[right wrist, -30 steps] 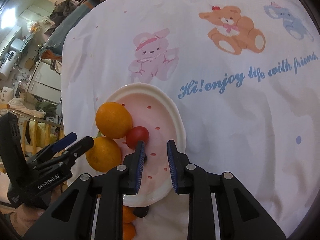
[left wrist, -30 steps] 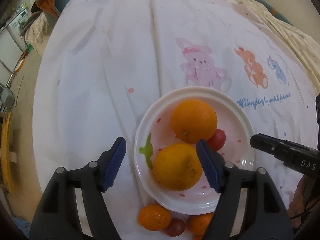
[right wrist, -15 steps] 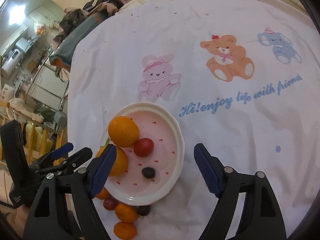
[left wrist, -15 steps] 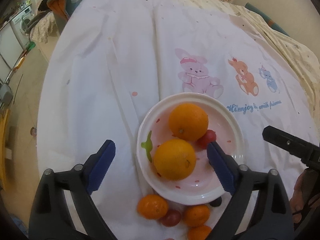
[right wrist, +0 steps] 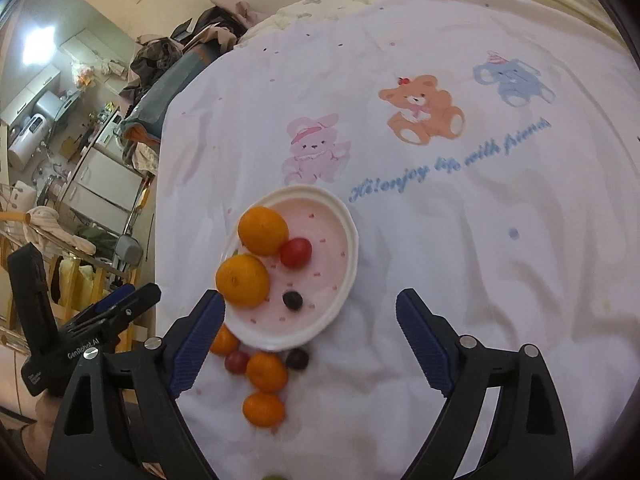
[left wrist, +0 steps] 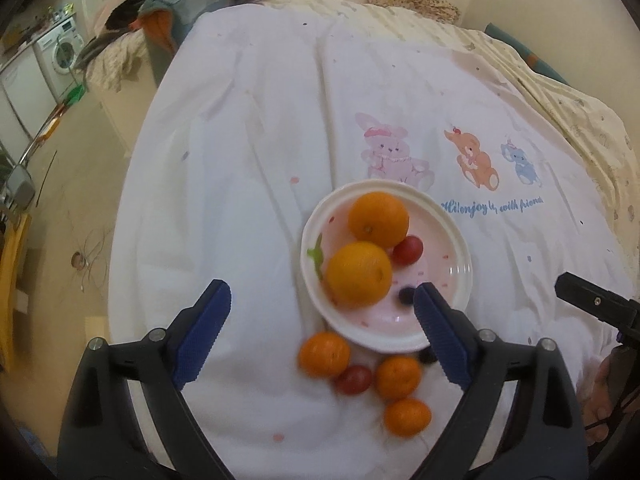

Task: Organize fruits
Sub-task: 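Withdraw both tools from the plate toward the remaining fruit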

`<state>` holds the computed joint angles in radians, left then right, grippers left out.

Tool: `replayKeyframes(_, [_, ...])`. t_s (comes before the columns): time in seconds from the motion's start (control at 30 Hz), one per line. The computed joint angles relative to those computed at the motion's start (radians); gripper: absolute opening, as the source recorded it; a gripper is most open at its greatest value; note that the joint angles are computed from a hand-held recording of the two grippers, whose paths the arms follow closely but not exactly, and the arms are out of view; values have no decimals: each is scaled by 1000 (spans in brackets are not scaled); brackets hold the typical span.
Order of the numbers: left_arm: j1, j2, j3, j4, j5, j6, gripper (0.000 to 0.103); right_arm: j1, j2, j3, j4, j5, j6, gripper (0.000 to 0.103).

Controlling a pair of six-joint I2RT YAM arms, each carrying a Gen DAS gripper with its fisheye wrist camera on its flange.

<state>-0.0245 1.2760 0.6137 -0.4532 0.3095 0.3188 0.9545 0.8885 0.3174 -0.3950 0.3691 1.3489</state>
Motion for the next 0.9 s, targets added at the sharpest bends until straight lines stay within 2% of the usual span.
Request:
replayKeyframes(0.27, [124,-98,-42,-104,53,93,91,254,-39,8,-149,152,286,91])
replayKeyframes(0.47, [178,-149,-73,-146,74,135,91,374,13,21,-184,207,431,91])
replayKeyframes(0.9, [185,-142,-120,-134,56,123,91,402,163,31,-90,171,488,91])
